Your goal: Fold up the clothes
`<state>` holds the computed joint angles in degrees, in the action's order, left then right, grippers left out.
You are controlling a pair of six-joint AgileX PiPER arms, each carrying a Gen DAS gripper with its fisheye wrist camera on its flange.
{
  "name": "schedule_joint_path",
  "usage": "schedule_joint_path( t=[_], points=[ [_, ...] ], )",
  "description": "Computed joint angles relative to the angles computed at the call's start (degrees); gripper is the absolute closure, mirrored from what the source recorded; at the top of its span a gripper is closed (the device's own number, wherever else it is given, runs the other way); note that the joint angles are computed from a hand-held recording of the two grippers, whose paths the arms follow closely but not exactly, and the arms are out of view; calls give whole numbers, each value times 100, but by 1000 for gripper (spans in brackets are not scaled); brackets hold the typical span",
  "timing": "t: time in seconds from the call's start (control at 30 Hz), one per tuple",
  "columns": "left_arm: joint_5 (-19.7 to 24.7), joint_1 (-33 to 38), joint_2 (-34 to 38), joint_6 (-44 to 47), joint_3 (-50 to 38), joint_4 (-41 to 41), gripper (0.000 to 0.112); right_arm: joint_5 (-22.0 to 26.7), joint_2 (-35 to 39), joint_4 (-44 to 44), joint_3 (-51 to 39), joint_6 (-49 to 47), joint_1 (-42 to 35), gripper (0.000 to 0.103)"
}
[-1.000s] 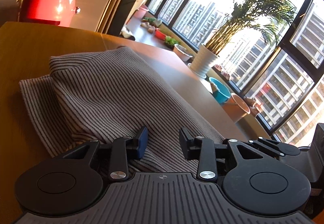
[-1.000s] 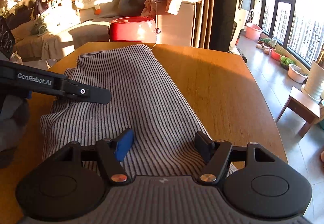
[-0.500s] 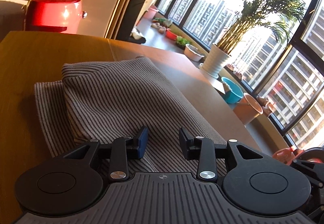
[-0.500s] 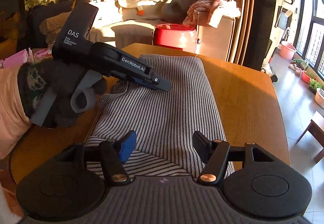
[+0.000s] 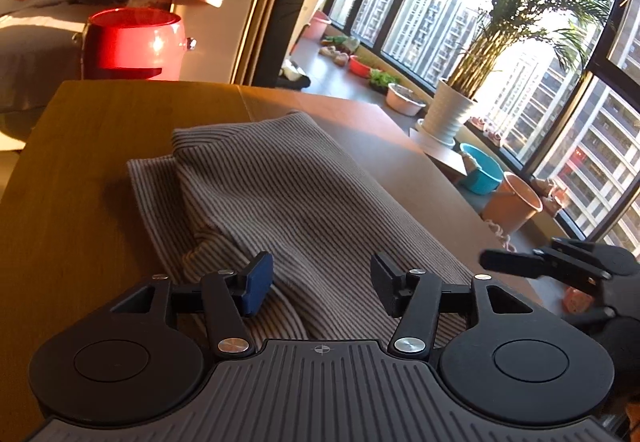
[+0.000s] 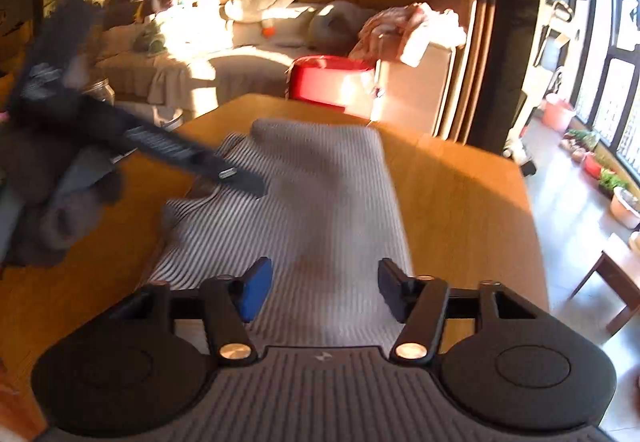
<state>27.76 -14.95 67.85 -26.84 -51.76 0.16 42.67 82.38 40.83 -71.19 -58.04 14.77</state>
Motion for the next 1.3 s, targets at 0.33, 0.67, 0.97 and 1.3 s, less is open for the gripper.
schedule_joint_path(
  t=[0.33,0.67,0.97,1.3],
  points=[
    [83,84,-157,820,419,-872,72,-354,701,-94,-252,24,204,65],
    [-798,513,652,2510,242,-2517,76,-322,275,-429,125,435,-8,64],
    [-838,580,713,2879,231,-2799,77,-189,-138,-261,349,-370,-97,61],
    [-797,624,752,3007,177,-2942,76,1851,-544,-160,137,-2171,-501,34]
  ],
)
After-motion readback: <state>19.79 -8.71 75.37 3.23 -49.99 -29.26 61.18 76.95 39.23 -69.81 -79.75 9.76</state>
